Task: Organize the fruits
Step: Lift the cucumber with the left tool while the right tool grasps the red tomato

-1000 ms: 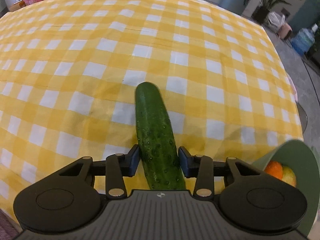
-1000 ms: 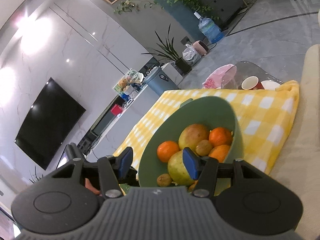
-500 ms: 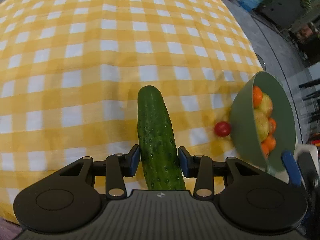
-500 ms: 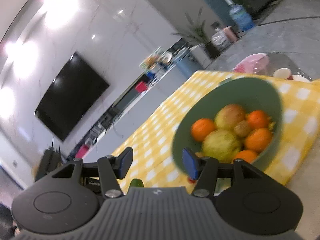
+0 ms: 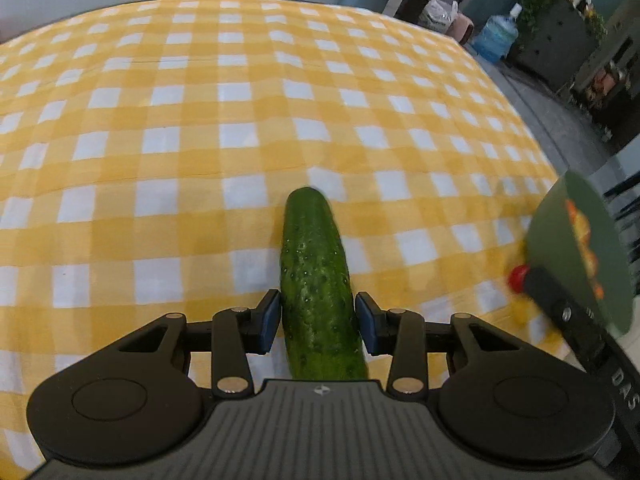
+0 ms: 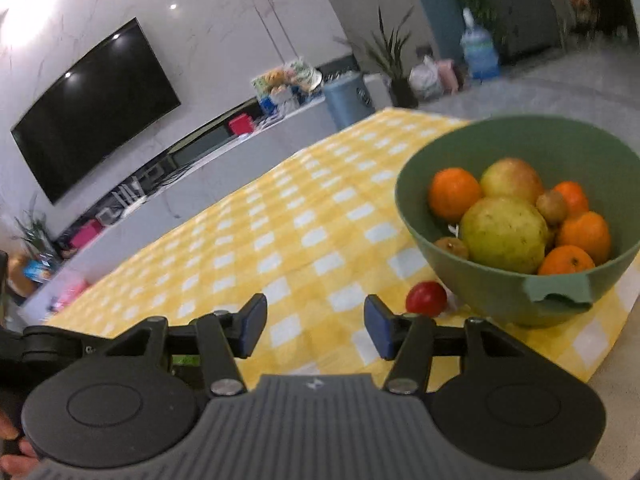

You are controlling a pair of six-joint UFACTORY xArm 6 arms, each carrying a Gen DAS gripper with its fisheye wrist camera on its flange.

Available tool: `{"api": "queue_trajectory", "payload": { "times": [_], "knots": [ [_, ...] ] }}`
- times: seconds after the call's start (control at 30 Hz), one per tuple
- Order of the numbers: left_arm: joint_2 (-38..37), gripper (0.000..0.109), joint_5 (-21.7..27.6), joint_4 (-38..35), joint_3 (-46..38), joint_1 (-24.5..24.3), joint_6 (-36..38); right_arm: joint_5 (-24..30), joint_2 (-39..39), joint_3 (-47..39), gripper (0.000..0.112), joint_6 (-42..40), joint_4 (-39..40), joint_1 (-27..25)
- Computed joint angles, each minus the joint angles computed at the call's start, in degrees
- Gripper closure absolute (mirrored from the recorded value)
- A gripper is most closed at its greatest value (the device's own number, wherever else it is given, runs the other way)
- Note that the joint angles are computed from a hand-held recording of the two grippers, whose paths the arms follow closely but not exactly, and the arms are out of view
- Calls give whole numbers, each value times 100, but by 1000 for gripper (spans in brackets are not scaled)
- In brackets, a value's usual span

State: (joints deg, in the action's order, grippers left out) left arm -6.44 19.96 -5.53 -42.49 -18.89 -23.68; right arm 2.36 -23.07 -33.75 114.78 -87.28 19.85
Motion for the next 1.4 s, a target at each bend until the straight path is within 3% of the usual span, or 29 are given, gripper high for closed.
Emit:
{"api": "queue_trajectory", "payload": {
  "times": [0.1,0.27,0.3,0.43,0.73,0.97,1.07,1.3,1.4],
  "knots": [
    [-72,66,-198,244,168,-20,-3,1416,22,43,60,-248,635,728],
    [-66,65,-215,305,174,-7,-19,3604,417,-190,61,-217,1020,1693],
    [-50,64,-226,331,166,-5,-35,3913,524,-265,61,-280,1056,1806],
    [8,58,-278,681,163,2,-201,4343,960,-546,63,-535,1327,1862],
    [47,58,-434,1008,191,41,-609,4171,1545,-939,70,-431,1122,1658],
    [46,58,-446,1590,198,30,-1036,4549,1822,-1231,74,-517,1206,1813],
    [43,58,-449,1602,202,37,-1037,4851,1919,-1313,88,-666,1222,1938],
    [45,58,-436,1656,195,31,-1067,4595,1716,-1146,89,-811,1196,1854],
    [74,57,-407,1770,156,29,-1114,3911,1361,-888,89,-998,1113,1659]
  ]
}}
